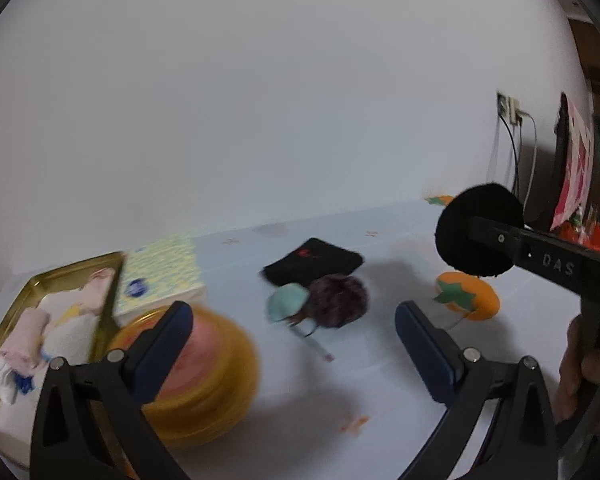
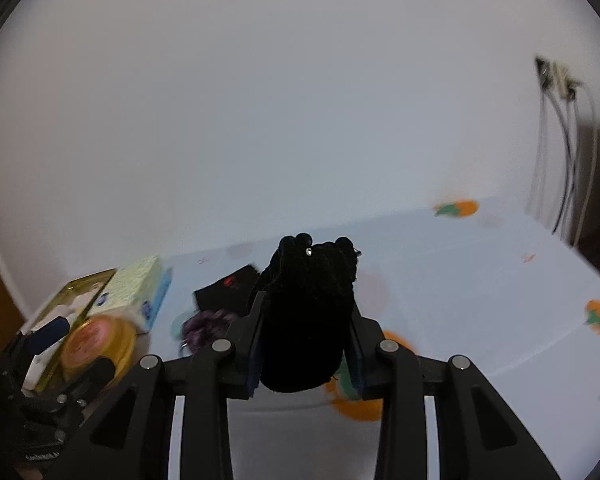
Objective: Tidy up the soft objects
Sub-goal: 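Grasp the black beanie with the right gripper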
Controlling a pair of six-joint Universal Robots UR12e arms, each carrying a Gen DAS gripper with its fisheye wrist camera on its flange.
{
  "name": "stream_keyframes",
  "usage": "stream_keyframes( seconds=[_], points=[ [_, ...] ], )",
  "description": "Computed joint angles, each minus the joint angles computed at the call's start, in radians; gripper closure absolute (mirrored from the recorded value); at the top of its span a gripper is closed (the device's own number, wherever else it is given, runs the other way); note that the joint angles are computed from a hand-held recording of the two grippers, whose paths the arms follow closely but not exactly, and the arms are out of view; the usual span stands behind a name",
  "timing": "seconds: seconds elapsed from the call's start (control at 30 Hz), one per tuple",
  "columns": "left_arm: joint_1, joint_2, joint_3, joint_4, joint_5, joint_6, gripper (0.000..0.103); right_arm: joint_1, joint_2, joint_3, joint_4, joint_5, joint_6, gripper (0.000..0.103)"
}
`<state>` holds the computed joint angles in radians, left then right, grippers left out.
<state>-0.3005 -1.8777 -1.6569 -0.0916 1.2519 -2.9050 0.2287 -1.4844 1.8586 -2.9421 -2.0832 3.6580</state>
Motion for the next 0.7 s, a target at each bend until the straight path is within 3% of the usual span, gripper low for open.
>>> stream_keyframes(
  seconds=[0.03,0.1,0.27,0.43,0.53,0.57,0.6,0.7],
  points=[
    [-0.014,-0.009,0.015,-0.018,0.021,0.013,0.001,0.0,-0.001,0.0,0.004,-0.008,0.001,0.066],
    [-0.042,-0.032,0.053,-0.057,0.067,0.045,0.014,-0.004,-0.002,0.0,0.01,-0.012,0.016,0.066],
    [-0.091,-0.086,0.15,-0.176,0.164,0.074,0.033,-0.017,-0.01,0.004,0.017,-0.006,0.058,0.066],
    [-0.114,-0.135,0.261,-0.424,0.239,0.052,0.033,-0.03,-0.022,0.015,0.017,0.017,0.104,0.065],
    [-0.118,-0.142,0.279,-0.474,0.245,0.065,0.042,-0.041,-0.029,0.021,0.018,0.041,0.134,0.065],
    [-0.119,-0.138,0.273,-0.466,0.237,0.076,0.054,-0.046,-0.031,0.023,0.02,0.053,0.146,0.065],
    [-0.117,-0.133,0.265,-0.46,0.218,0.091,0.06,-0.049,-0.033,0.025,0.021,0.059,0.152,0.065],
    [-0.111,-0.125,0.253,-0.456,0.172,0.105,0.066,-0.052,-0.035,0.027,0.027,0.057,0.163,0.065]
  ],
)
